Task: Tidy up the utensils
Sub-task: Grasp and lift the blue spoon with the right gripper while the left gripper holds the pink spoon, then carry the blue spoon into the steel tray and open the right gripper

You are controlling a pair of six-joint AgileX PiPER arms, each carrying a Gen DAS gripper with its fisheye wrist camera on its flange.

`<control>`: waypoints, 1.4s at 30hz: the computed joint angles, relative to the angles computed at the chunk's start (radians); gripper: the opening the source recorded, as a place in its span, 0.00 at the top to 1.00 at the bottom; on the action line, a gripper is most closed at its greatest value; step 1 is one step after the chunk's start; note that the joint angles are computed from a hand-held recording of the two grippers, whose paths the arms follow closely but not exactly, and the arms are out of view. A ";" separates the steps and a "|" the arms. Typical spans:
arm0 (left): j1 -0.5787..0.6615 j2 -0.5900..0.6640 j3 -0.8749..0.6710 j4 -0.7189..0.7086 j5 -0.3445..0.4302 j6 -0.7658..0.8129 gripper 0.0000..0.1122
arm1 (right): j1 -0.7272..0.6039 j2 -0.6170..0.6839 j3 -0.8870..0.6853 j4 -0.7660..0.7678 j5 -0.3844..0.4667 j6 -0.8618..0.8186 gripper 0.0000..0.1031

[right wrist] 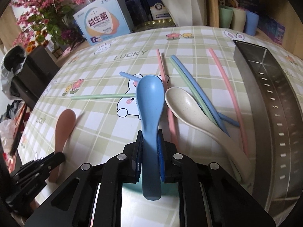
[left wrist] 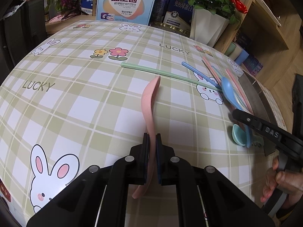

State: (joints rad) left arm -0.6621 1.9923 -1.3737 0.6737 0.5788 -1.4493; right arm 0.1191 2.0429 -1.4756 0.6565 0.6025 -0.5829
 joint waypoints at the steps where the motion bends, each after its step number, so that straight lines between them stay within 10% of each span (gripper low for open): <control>1: 0.001 -0.001 0.001 -0.001 -0.002 -0.002 0.92 | -0.007 -0.020 0.032 0.039 -0.013 -0.040 0.86; 14: 0.004 -0.038 0.048 0.003 -0.064 -0.075 0.94 | -0.045 -0.139 0.177 0.236 -0.073 -0.286 0.86; 32: -0.036 -0.039 -0.110 -0.012 0.093 0.013 0.94 | -0.160 -0.165 0.202 0.434 -0.056 -0.455 0.86; 42: -0.019 0.114 -0.433 -0.190 0.197 0.243 0.94 | -0.262 0.000 -0.115 0.055 -0.009 -0.104 0.86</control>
State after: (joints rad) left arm -0.6808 2.1066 -1.8068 0.4842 0.7761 -1.2066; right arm -0.1428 2.0426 -1.5910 0.7110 0.5938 -0.6870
